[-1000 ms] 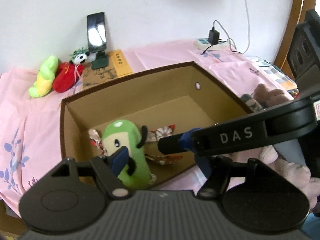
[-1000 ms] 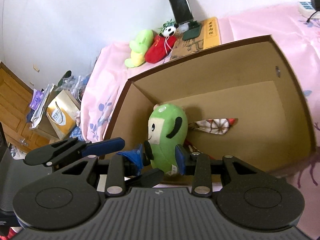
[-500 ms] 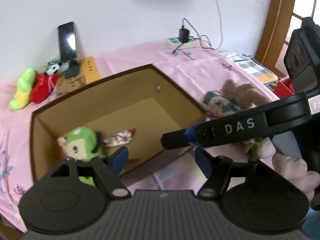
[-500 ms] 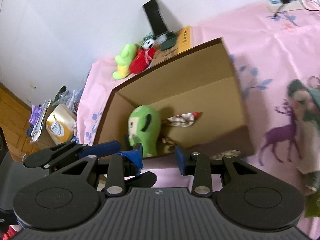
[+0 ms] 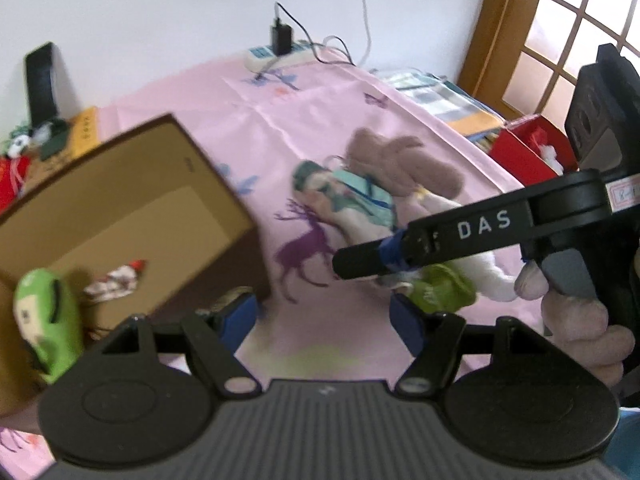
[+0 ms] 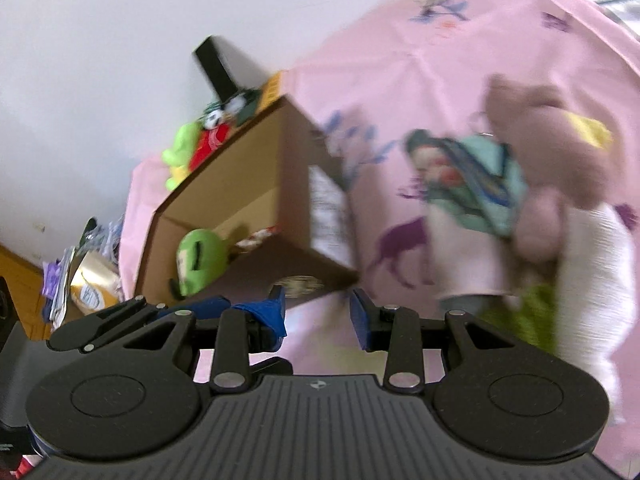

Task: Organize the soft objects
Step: 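Return the right gripper to the pile and grasp the teal floral cloth roll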

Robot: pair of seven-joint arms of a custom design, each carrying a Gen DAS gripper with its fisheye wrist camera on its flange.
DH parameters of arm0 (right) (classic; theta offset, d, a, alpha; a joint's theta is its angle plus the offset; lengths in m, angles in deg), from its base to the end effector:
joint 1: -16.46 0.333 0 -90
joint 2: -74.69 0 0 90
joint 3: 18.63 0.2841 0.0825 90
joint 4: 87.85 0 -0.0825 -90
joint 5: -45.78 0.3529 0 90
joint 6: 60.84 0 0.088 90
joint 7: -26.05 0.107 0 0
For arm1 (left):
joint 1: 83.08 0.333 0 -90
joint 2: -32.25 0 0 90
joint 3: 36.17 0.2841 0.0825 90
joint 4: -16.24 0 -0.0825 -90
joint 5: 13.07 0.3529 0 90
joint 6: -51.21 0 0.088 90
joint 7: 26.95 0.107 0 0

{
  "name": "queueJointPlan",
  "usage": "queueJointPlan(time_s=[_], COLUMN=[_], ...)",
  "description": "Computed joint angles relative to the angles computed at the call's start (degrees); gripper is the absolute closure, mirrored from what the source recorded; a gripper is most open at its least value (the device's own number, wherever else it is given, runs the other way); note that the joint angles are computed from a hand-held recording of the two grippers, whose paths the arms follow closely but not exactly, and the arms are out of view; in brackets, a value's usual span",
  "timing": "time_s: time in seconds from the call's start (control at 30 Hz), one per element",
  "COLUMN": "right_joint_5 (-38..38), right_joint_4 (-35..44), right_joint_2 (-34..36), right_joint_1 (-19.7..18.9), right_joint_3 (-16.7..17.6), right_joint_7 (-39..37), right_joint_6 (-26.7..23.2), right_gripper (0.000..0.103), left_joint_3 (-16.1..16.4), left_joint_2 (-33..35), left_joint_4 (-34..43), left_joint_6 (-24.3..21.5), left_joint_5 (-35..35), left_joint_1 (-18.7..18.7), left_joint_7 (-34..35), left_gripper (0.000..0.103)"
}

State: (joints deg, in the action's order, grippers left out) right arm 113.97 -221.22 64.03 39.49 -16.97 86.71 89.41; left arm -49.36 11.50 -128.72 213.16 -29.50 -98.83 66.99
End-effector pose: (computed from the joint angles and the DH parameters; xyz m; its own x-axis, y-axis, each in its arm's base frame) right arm 0.4538 0.1852 0.4397 0.1675 -0.7181 -0.6755 -0.9087 0.1534 -0.3883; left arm 0.3985 -0.2085 0.4621 -0.3706 -0.9219 0.1131 -0.7635 0.2331 -0.6023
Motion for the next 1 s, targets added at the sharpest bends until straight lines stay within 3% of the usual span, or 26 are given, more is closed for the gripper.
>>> queueJointPlan(time_s=[0.33, 0.57, 0.73, 1.0], right_joint_5=[0.9, 6.31, 11.7, 8.86], right_joint_4=[-4.05, -1.6, 2.94, 13.89], right_joint_2=[-2.31, 0.97, 4.97, 14.17], right_joint_1=[-4.97, -9.09, -11.57, -12.42], right_joint_3=[-4.66, -7.02, -5.31, -0.71], right_joint_7=[-3.17, -11.74, -18.2, -20.43], right_joint_6=[-4.63, -13.19, -16.99, -12.55], right_gripper=[0.083, 0.083, 0.083, 0.083], left_joint_3=[-3.12, -4.39, -1.13, 4.18], left_joint_2=[10.8, 19.15, 22.94, 28.49], left_joint_4=[8.2, 13.87, 16.74, 21.56], left_joint_6=[2.26, 4.97, 5.67, 5.61], left_joint_5=[2.32, 17.73, 36.8, 44.93], left_joint_1=[-1.13, 0.96, -0.27, -3.57], left_joint_7=[-5.69, -24.13, -44.03, -56.19], left_gripper=[0.031, 0.031, 0.031, 0.031])
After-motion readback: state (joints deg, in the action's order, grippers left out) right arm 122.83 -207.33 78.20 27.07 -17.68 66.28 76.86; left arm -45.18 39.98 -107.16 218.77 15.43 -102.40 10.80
